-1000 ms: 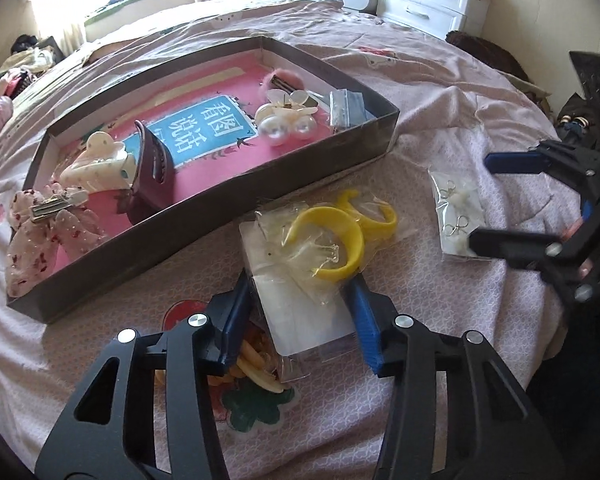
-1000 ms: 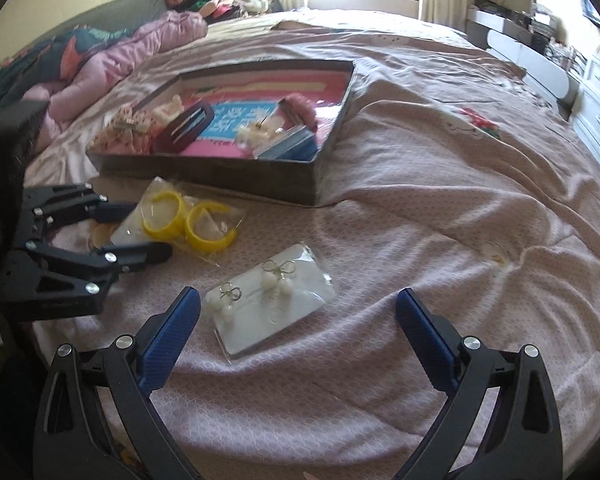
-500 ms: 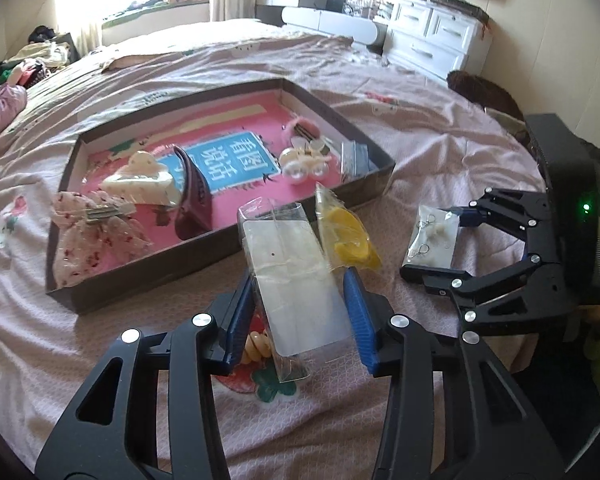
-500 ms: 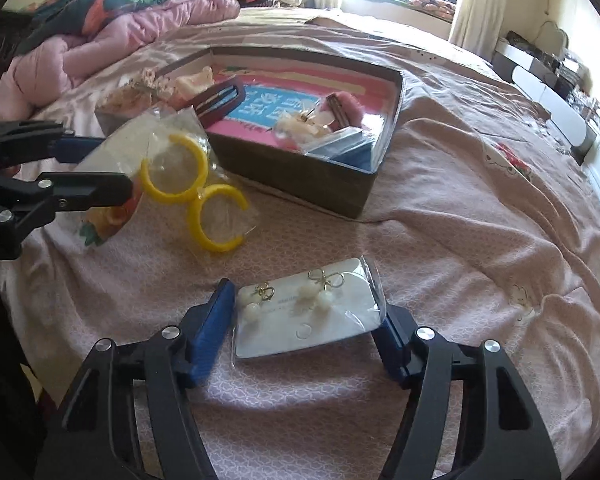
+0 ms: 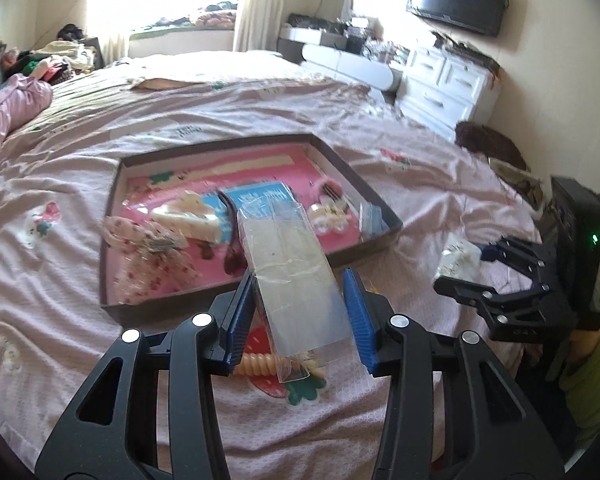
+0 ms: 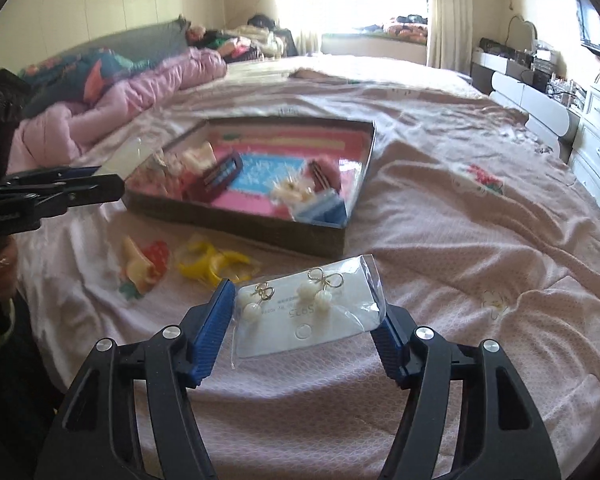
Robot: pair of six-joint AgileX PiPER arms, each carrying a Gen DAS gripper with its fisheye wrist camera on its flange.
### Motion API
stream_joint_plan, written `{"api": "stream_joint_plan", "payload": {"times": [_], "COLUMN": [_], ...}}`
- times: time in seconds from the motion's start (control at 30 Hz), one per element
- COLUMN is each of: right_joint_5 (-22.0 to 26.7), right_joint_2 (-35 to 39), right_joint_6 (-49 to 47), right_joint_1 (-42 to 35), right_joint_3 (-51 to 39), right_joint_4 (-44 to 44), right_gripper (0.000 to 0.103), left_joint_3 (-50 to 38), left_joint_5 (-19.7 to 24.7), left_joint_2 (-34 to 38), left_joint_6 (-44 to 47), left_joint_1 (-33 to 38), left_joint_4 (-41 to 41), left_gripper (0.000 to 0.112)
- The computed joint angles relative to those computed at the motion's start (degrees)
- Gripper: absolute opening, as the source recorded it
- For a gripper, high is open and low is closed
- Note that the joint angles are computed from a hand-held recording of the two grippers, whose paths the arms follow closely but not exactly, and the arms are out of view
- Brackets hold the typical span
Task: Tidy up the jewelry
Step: 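Lower the clear sleeve into the box with the left tool while the right tool drops the earring card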
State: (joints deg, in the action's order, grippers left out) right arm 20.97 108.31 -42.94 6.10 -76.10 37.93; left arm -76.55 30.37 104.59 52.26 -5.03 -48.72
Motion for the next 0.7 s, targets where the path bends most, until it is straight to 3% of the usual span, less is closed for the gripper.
{"api": "stream_joint_plan", "payload": {"times": [0.17, 0.37, 0.7], "right_joint_5": [-1.23, -1.40, -0.46], "right_joint_2": [-2.71, -4.25, -3.84], "right_joint_6": [-6.48, -8.05, -4.24], "right_joint_1": [0.75, 1.60, 3.03], "right_joint_3": [1.74, 1.65, -4.10], "right_joint_4": [6.77, 9.15, 6.58], "right_gripper": [0.063, 0.063, 0.063], "left_joint_3": [0.69, 0.68, 1.62], "left_joint_5": [-2.91, -3.01, -4.24], "left_joint_2": [-1.78, -2.69, -5.00], "left_joint_6": [0.32, 1.73, 5.65], "left_joint_1": [0.87, 2.96, 5.83], "left_joint_4": [-0.34, -2.90, -8.47], "left_gripper": [0.035, 0.035, 0.035]}}
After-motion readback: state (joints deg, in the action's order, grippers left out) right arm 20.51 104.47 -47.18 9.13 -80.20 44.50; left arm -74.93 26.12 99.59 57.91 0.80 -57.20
